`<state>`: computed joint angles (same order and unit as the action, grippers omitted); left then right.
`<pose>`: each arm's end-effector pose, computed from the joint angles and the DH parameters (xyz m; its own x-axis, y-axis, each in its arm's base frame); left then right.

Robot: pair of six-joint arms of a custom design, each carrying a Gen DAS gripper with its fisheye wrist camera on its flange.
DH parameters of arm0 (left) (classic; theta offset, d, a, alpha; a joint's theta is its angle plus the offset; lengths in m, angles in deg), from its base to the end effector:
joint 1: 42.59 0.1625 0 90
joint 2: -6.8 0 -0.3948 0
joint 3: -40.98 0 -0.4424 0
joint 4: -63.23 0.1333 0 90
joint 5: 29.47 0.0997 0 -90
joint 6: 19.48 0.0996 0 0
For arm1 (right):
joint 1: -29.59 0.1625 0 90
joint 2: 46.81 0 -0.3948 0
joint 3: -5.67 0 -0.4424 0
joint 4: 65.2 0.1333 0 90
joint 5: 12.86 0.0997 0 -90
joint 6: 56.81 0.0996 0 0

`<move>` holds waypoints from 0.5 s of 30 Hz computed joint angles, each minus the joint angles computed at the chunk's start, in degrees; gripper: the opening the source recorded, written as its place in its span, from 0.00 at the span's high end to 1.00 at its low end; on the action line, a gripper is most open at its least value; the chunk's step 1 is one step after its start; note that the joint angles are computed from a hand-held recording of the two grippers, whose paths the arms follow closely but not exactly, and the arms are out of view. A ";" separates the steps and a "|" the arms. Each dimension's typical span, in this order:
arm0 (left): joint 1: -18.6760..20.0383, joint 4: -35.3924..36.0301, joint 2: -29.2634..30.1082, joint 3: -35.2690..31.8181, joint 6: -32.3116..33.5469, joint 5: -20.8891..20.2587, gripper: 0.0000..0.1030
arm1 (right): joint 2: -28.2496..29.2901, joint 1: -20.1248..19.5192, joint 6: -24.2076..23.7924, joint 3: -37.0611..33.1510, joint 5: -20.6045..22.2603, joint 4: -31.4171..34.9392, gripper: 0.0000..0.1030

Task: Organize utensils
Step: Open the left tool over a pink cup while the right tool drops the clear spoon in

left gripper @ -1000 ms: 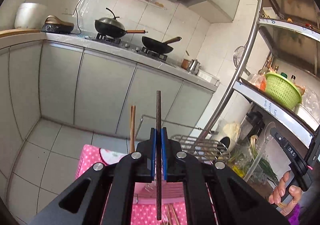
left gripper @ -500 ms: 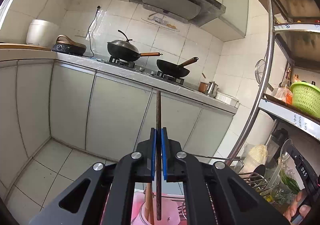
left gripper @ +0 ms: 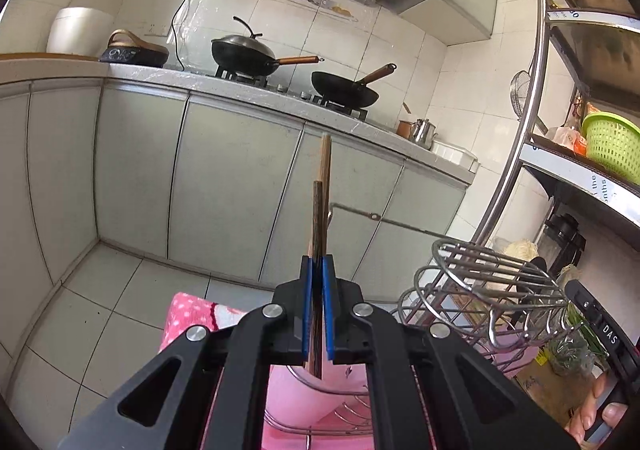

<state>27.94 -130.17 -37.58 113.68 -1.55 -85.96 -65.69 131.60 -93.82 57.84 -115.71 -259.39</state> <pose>-0.0816 -0.7958 0.3037 -0.8907 -0.1394 -0.4327 0.3784 0.3002 -0.8756 0.2893 -0.8256 0.1099 -0.7554 -0.1905 0.6269 -0.6547 0.2572 -0.7108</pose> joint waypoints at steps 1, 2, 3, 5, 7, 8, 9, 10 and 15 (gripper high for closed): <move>0.17 0.81 -0.19 0.25 -0.95 -0.01 0.96 | -0.34 -0.18 0.71 0.53 -0.18 0.52 0.97; 0.28 1.37 -0.32 0.45 -1.54 0.03 0.96 | -0.71 -0.35 1.44 1.06 -0.49 1.24 0.97; 0.33 1.62 -0.38 0.62 -1.74 0.20 0.96 | -0.88 -0.47 1.94 1.38 -0.77 1.72 0.97; 0.42 2.31 -0.62 1.06 -2.15 0.24 0.96 | -1.25 -0.71 2.84 1.88 -1.27 2.93 0.97; 0.49 3.23 -0.80 1.30 -2.59 0.46 0.96 | -1.55 -0.90 3.55 2.17 -1.66 4.38 0.97; 0.50 3.70 -0.86 1.35 -2.88 0.54 0.96 | -1.67 -0.98 3.84 2.30 -1.78 4.93 0.97; 0.51 4.14 -0.95 1.44 -3.13 0.68 0.95 | -1.82 -1.02 4.11 2.47 -1.99 5.50 0.97; 0.54 4.66 -1.08 1.55 -3.37 0.76 0.95 | -2.03 -1.09 4.44 2.80 -2.02 5.69 0.97; 0.46 6.85 -1.64 1.80 -4.85 1.75 0.93 | -2.79 -1.14 5.49 3.47 -2.60 8.51 0.96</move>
<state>28.40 -123.32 -39.22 115.47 -6.40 -84.21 -68.48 130.46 -88.33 61.31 -118.31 -250.89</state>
